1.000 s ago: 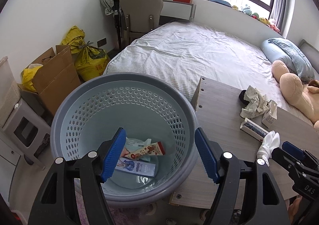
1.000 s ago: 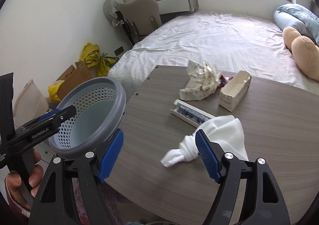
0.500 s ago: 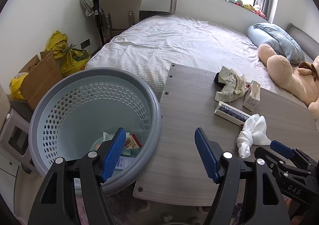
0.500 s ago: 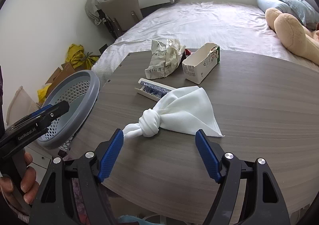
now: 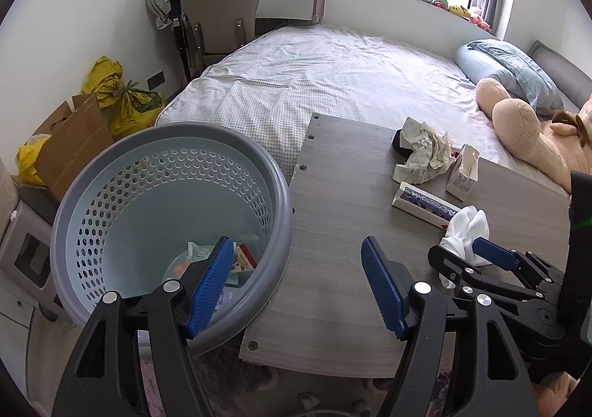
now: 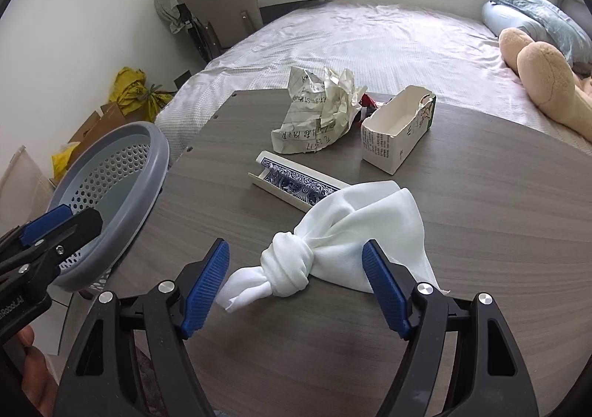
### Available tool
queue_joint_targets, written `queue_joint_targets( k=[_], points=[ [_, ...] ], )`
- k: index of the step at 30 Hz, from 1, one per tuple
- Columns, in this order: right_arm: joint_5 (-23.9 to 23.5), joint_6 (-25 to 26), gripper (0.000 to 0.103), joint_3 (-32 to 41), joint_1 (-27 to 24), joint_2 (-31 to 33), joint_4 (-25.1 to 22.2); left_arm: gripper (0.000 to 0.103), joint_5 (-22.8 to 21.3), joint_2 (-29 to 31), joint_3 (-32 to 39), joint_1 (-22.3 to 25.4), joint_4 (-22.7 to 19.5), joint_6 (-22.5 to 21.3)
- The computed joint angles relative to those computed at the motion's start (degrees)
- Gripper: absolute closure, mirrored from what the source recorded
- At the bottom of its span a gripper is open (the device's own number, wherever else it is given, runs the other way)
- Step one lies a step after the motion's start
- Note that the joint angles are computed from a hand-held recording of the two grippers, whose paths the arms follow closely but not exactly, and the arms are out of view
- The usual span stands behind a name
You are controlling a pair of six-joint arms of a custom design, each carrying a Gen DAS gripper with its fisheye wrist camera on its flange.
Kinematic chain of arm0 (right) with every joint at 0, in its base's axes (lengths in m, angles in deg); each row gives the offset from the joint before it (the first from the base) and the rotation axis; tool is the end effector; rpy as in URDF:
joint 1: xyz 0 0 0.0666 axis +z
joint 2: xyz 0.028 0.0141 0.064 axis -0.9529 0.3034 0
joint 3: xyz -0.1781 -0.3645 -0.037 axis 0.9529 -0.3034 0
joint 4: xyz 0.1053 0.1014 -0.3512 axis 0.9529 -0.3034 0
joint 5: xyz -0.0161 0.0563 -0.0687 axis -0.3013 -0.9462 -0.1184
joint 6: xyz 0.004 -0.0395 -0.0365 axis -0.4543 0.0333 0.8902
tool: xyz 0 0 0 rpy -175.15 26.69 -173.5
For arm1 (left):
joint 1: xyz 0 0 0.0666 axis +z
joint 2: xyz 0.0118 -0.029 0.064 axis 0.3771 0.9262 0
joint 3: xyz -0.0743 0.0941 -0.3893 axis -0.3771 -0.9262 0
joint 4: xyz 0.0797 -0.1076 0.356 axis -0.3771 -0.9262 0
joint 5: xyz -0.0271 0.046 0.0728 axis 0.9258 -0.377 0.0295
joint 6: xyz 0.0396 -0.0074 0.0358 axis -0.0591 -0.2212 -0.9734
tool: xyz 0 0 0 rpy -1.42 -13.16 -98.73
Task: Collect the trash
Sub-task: 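Grasp the knotted white cloth with the right gripper and lift it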
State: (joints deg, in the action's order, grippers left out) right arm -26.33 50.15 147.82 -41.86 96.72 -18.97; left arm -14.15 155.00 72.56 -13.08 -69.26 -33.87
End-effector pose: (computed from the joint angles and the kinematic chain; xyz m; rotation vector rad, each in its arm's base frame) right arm 0.3923 0.2304 0.3276 -0.3308 2.4722 0.3431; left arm 0.3133 -0.2019 0.3694 -0.3172 2.4294 0.0496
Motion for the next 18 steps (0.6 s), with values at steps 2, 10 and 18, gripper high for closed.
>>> queue_joint_targets(
  k=[2,10,18],
  points=[
    [0.8,0.3,0.035,-0.3,0.2,0.1,0.1,0.034,0.5,0.0,-0.1,0.1,-0.1,0.1],
    [2.7,2.0,0.054,-0.8,0.8,-0.1,0.7,0.034,0.8,0.2,-0.1,-0.4,0.3,0.4],
    [-0.3,1.9,0.071,-2.6,-0.8,-1.9,1.8,0.034,1.0,1.0,0.5,-1.2,0.0,0.7]
  ],
)
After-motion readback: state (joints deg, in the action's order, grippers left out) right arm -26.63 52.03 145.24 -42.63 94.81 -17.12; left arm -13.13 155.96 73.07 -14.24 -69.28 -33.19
